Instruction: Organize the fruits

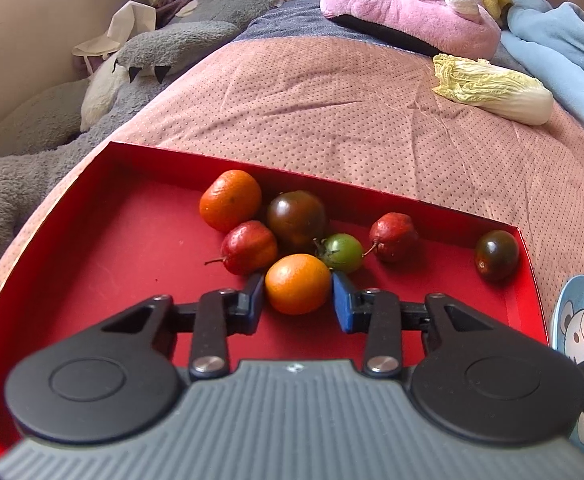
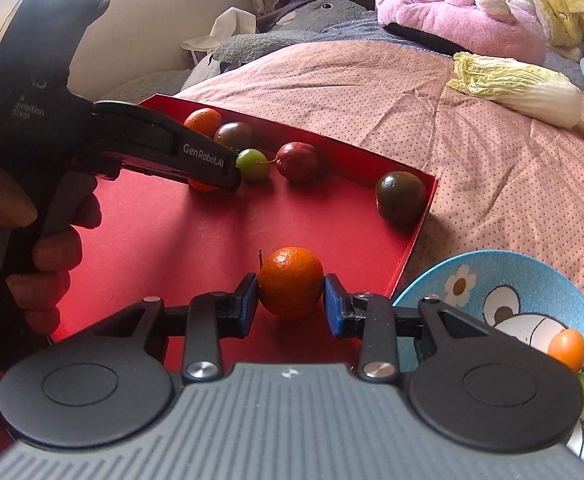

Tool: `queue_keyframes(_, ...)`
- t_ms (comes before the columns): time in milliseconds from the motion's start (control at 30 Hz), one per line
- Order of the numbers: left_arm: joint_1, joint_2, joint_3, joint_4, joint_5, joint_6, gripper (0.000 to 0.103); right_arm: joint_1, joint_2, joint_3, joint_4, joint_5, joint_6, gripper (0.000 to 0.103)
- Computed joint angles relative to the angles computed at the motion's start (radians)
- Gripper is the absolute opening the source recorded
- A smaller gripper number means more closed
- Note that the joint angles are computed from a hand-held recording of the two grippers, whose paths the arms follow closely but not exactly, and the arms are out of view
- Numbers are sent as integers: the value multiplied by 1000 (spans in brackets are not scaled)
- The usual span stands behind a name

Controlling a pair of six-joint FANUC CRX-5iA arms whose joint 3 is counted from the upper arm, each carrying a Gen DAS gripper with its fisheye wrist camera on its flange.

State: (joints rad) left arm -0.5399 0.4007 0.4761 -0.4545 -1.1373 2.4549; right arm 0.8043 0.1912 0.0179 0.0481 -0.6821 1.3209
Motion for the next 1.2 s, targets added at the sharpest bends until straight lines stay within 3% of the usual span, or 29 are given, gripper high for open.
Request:
queue_keyframes(800, -41, -72, -64, -36, 4, 48, 39, 45, -116, -100, 56, 21, -89, 40)
queue_keyframes(1200, -59, -116, -106, -50, 51, 43, 39, 65, -136, -109, 89, 25, -104, 40)
